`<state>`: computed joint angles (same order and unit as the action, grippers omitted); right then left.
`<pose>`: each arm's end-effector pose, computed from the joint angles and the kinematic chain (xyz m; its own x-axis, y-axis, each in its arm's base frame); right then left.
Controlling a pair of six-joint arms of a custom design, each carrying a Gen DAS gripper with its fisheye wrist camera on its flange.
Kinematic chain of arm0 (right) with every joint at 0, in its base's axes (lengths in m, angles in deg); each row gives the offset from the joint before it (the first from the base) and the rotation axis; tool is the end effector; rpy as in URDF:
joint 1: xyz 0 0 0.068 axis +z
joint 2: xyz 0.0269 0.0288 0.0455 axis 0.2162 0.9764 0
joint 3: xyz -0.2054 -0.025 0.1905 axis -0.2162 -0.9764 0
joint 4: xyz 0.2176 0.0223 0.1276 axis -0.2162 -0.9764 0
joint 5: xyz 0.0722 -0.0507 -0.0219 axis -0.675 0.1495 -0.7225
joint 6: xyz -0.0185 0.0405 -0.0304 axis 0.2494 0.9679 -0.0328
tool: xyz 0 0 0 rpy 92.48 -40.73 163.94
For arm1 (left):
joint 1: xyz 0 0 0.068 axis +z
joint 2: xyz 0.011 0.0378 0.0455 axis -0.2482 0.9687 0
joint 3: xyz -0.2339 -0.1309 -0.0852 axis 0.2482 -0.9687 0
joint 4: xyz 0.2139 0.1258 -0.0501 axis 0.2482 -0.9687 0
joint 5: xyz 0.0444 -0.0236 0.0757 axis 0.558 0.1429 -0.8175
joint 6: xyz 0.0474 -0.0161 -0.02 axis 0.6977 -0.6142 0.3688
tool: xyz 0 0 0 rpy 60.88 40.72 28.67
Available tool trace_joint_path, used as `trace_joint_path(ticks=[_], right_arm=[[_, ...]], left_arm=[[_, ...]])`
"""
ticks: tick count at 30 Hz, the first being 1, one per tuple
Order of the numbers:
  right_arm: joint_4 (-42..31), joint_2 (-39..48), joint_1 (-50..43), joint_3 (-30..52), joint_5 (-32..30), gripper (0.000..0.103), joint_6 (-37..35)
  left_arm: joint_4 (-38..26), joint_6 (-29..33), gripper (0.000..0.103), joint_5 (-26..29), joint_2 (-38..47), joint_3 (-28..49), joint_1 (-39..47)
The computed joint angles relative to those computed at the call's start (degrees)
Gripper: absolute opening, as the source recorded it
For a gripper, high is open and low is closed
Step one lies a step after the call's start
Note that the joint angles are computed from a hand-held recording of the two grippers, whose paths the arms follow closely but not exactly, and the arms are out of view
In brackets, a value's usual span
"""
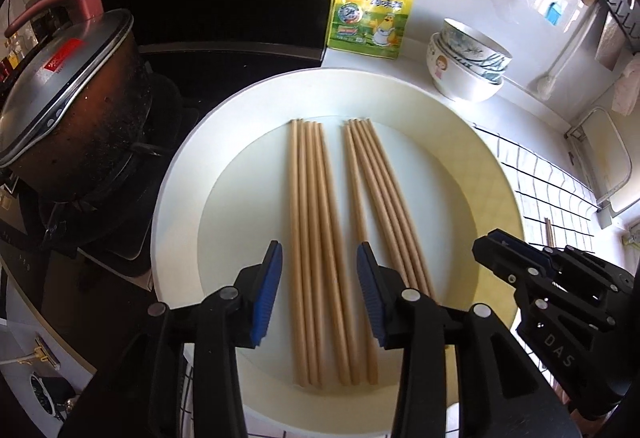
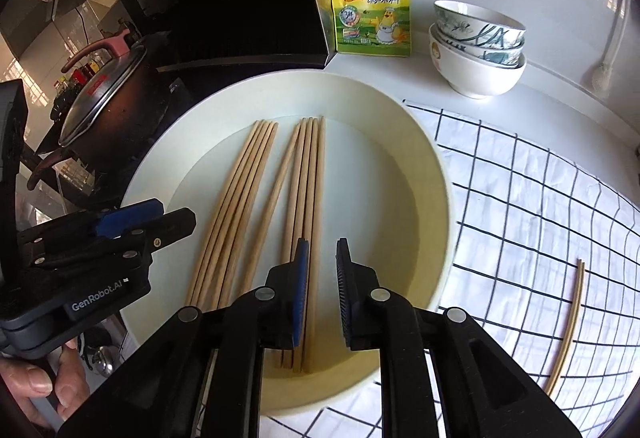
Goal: Organize utensils
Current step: 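Open both tools to drop the chopsticks into the basin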
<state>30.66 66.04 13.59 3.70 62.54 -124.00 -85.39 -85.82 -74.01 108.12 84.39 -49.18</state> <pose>0.3507 0.0217 0.1416 -0.6995 -0.5596 -0.4446 -0.6798 0.7129 0.1723 0.2111 -0.1293 0.1420 -0.6865 -0.5616 -0.4618 -0.5803 0.8059 -0.1174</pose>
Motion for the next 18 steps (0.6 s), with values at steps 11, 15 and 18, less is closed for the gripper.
trace_joint_path(ticks=[11, 15, 18], right_arm=[[-4.2, -4.0, -7.6, 0.3, -3.0, 0.015, -4.3], [-5.9, -4.4, -10.8, 1.2, -3.9, 0.017, -6.4], [-6.9, -4.2, -13.4, 1.9, -4.4, 0.02, -8.0]], left_arm=[[-6.1, -4.2, 0.042, -3.5, 2.6, 7.8, -6.9], [-7.8, -5.1, 0.043, -4.2, 4.7, 11.3, -8.8], [-9.1, -5.5, 0.045, -4.8, 6.7, 14.2, -10.2]])
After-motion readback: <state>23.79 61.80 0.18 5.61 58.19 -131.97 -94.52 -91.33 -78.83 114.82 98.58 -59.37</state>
